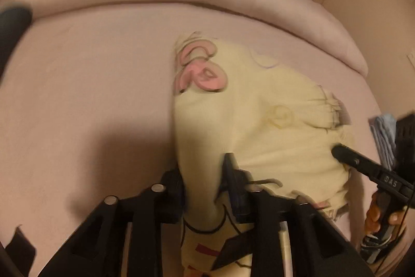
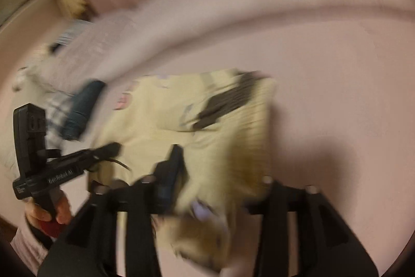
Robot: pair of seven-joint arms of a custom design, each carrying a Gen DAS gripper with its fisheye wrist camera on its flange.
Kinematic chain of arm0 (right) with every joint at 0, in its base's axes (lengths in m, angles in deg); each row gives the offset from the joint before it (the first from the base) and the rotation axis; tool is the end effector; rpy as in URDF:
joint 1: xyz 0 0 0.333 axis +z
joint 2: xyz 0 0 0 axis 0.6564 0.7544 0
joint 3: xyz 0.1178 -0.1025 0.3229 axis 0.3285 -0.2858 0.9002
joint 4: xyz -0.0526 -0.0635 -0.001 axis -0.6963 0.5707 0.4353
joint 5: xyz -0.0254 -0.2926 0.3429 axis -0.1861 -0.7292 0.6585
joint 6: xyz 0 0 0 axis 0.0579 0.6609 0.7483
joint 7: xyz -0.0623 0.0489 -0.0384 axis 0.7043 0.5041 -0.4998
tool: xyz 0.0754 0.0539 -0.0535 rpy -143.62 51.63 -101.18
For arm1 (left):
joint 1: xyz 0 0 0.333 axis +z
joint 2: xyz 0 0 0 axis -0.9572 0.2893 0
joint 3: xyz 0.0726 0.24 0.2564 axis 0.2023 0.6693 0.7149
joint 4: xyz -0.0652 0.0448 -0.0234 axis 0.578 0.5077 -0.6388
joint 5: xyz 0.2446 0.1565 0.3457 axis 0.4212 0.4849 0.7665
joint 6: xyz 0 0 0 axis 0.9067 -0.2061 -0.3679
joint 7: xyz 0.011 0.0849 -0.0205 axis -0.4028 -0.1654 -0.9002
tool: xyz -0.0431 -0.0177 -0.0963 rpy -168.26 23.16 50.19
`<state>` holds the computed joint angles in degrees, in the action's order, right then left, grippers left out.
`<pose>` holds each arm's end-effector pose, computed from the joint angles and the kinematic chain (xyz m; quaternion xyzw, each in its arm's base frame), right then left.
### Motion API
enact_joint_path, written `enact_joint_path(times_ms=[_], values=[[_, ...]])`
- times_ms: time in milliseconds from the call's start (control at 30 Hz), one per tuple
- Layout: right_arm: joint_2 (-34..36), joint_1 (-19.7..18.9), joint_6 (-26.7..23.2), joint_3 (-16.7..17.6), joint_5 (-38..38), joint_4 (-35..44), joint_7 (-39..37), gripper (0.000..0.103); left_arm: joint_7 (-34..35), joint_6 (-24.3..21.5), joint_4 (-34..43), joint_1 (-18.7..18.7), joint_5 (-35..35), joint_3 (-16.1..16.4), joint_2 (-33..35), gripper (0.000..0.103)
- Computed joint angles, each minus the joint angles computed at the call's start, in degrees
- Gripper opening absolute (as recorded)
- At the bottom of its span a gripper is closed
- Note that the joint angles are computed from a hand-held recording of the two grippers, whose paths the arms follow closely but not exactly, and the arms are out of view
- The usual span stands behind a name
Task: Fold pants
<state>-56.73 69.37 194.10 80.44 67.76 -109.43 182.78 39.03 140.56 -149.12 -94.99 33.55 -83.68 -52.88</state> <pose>0.4243 0.1378 0.4938 -0.6397 0.6829 -0.0430 0.3501 0.4507 -0.3611 0.4827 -0.6200 0.7179 -0.3155 0.0264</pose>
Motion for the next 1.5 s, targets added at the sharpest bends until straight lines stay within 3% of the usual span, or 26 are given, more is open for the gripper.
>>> enact_joint_path(times_ms=[67,100,167,267,333,433,500,567,633,700,733,767,833,933,967,1033,1100,1133,1233,1400,1500], values=[[-2.0,1.8,0.4,-3.2,3.8,-2.6,-1.8,0.048,0.0,0.0,-0.9,2.7,0.6,-2.5,-1.7,0.035],[-4.2,2.2,0.7,-4.4,4.8,-4.0,-2.5,0.056,-4.0,-1.0,-0.8,3.7,7.0,-3.2,-2.6,0.037],[-9.0,-1.5,-0.6,-3.2,3.0,-6.3,-1.3,0.062,-8.6,-3.1,-1.0,5.1,16.1,-4.0,-4.8,0.037],[-14.0,-7.5,-2.8,-0.6,-2.6,-7.6,0.7,0.062,-13.5,-4.9,-1.9,7.8,23.6,-5.7,-8.7,0.037],[-15.4,-8.3,-3.9,0.1,-5.5,-7.1,1.0,0.062,-11.8,-2.5,-3.0,6.4,21.3,-3.8,-10.3,0.037],[-14.3,-6.0,-2.4,0.5,-7.7,-5.4,-0.2,0.059,-4.1,1.1,-2.3,0.5,12.4,-0.1,-9.2,0.037],[-11.1,-4.2,-0.3,1.2,-8.9,-3.7,-0.7,0.042,-0.8,1.0,-0.1,-0.8,9.8,-0.3,-6.4,0.037],[-7.5,-2.4,0.7,1.3,-9.7,-1.8,-1.5,0.031,-1.5,-0.6,0.4,0.4,11.0,-2.0,-5.5,0.037],[-4.5,-1.7,1.1,1.9,-10.5,-0.5,-1.9,0.029,-4.6,-2.2,0.0,2.4,14.6,-4.0,-4.5,0.037],[-1.1,-4.0,-1.0,4.6,-13.0,0.8,0.0,0.028,-3.8,-3.5,-0.8,1.6,13.3,-3.1,-2.7,0.037],[0.2,-5.4,-2.6,5.7,-14.2,1.2,1.3,0.028,-3.6,-1.2,-1.8,1.4,12.9,-2.8,-2.9,0.037],[1.5,-5.5,-3.7,5.4,-14.2,1.1,1.5,0.028,-3.5,-0.3,-2.5,1.2,12.7,-2.6,-3.6,0.037],[1.1,-4.5,-1.3,4.2,-12.9,0.0,0.4,0.029,-3.2,-4.1,-1.4,0.7,11.3,-2.1,-4.5,0.037],[-1.1,-4.6,-6.6,3.9,-11.7,1.6,1.1,0.034,-7.1,-8.1,0.0,2.0,12.8,-3.4,-7.5,0.037],[-2.7,-5.5,-8.6,5.2,-12.6,2.2,2.1,0.036,-8.7,-9.9,0.1,2.5,14.0,-3.9,-9.3,0.042],[-5.8,-7.2,-12.6,7.9,-14.9,3.1,4.9,0.049,-10.2,-12.5,-0.7,2.6,14.8,-4.2,-13.2,0.057],[-9.0,-8.0,-16.2,9.5,-16.7,3.8,7.3,0.069,-12.3,-15.9,-0.7,2.1,16.5,-4.2,-17.0,0.067],[-10.3,-8.3,-17.6,10.5,-17.7,4.3,8.7,0.071,-12.7,-16.2,0.2,3.9,16.7,-6.3,-16.9,0.073],[-14.7,-8.3,-23.1,12.8,-21.1,5.5,11.4,0.076,-13.4,-19.1,0.7,3.0,16.5,-6.3,-20.1,0.084],[-19.9,-6.0,-28.7,13.5,-22.4,7.5,13.7,0.096,-16.0,-24.9,3.9,3.5,17.3,-7.8,-22.9,0.084],[-22.3,-6.1,-32.0,15.1,-24.4,9.1,15.2,0.1,-16.9,-27.5,5.7,4.2,19.4,-9.1,-23.8,0.084]])
